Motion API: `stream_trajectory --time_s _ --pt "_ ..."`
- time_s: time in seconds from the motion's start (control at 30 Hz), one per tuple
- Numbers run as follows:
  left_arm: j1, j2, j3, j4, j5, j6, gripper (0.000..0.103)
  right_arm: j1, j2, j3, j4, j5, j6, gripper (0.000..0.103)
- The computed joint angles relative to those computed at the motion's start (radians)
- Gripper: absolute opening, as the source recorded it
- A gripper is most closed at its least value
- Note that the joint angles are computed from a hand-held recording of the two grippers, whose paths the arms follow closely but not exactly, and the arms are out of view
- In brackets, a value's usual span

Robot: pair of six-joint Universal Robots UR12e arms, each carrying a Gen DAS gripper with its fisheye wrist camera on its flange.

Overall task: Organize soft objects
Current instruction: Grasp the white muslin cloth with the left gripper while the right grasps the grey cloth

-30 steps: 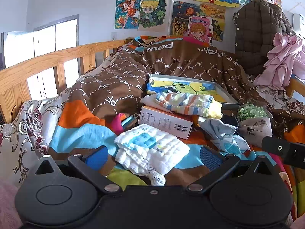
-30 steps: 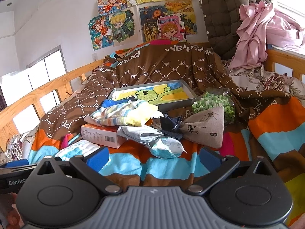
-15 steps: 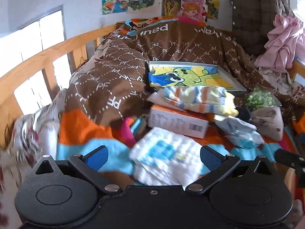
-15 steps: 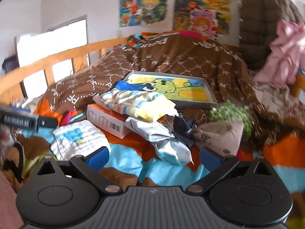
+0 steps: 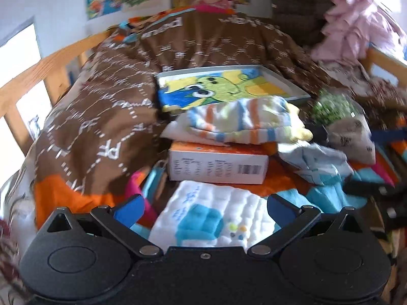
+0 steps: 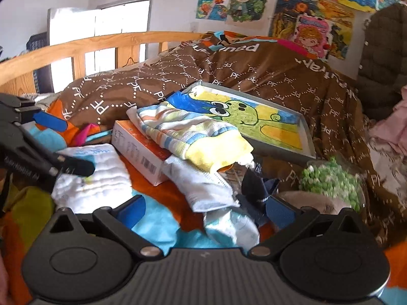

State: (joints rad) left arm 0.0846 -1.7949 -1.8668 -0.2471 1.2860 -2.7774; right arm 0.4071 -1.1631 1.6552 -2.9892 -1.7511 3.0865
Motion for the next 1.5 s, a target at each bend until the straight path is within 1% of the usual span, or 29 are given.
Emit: stream_trajectory --time_s 0.1,0.17,0.23,0.37,0.47,0.53,0.6,0.73,0.8,0.83,0.93,0.97,1.03,1.1,1.13,1.2,1.23,1.27,1.3,1.33,1.4,1.43,1.5 --pt "-0.007 -0.01 -0.002 0.02 -0.001 0.052 0.102 -0.013 0.014 -0.016 -0.002 0.018 -0.005 0.103" --pt "-0.006 -0.015 0.002 0.014 -0.011 0.063 0.102 -0.02 0.023 -0.025 -0.01 0.026 -0.016 0.103" --pt "-0.003 -0.019 0.006 0.007 -0.025 0.057 0.102 -0.027 0.029 -0.033 -0.012 0.046 -0.023 0.103" --pt "0.002 -0.023 0.013 -0.014 -0.045 0.041 0.102 -0.048 0.041 -0.051 -0.001 0.13 -0.042 0.103" --pt "0.007 -0.025 0.016 -0.039 -0.074 0.056 0.102 -0.059 0.045 -0.06 0.008 0.188 -0.026 0.102" --pt "0.005 -0.031 0.023 -0.066 -0.071 0.075 0.102 -0.064 0.044 -0.064 0.021 0.213 -0.014 0.099" --pt "0.003 -0.038 0.034 -0.111 -0.065 0.088 0.102 -0.064 0.046 -0.071 0.045 0.224 -0.015 0.094" --pt "-0.003 -0.057 0.059 -0.181 -0.027 0.09 0.102 -0.055 0.053 -0.087 0.09 0.202 -0.03 0.085" --pt "-0.002 -0.061 0.062 -0.196 -0.029 0.086 0.102 -0.054 0.054 -0.092 0.111 0.202 -0.02 0.079" --pt "-0.001 -0.063 0.062 -0.201 -0.034 0.086 0.102 -0.055 0.054 -0.095 0.122 0.205 -0.011 0.078" --pt "0.003 -0.062 0.065 -0.22 -0.045 0.081 0.098 -0.058 0.051 -0.097 0.141 0.217 0.03 0.065" --pt "0.005 -0.062 0.065 -0.224 -0.049 0.073 0.095 -0.062 0.049 -0.097 0.15 0.227 0.05 0.059" --pt "0.008 -0.062 0.067 -0.224 -0.056 0.052 0.089 -0.067 0.046 -0.095 0.154 0.236 0.081 0.054" --pt "0.011 -0.062 0.069 -0.228 -0.063 0.03 0.081 -0.069 0.042 -0.092 0.155 0.238 0.098 0.04" --pt "0.013 -0.062 0.071 -0.231 -0.069 0.02 0.078 -0.069 0.04 -0.09 0.153 0.234 0.108 0.037" --pt "0.016 -0.061 0.074 -0.238 -0.079 0.006 0.068 -0.073 0.036 -0.087 0.151 0.251 0.131 0.027" --pt "0.018 -0.06 0.073 -0.24 -0.089 0.004 0.063 -0.075 0.033 -0.084 0.149 0.258 0.142 0.026" --pt "0.02 -0.058 0.073 -0.245 -0.103 0.004 0.053 -0.078 0.031 -0.081 0.144 0.262 0.154 0.023" --pt "0.021 -0.057 0.074 -0.25 -0.113 0.002 0.047 -0.079 0.029 -0.078 0.141 0.265 0.165 0.019" --pt "0.021 -0.055 0.074 -0.251 -0.116 -0.001 0.045 -0.08 0.027 -0.076 0.137 0.264 0.173 0.018" --pt "0.024 -0.052 0.072 -0.249 -0.126 -0.013 0.035 -0.08 0.022 -0.071 0.133 0.258 0.186 0.014" --pt "0.027 -0.052 0.072 -0.25 -0.134 -0.024 0.033 -0.08 0.02 -0.069 0.127 0.257 0.194 0.013" --pt "0.034 -0.051 0.074 -0.256 -0.155 -0.055 0.026 -0.085 0.013 -0.06 0.11 0.278 0.225 0.011"
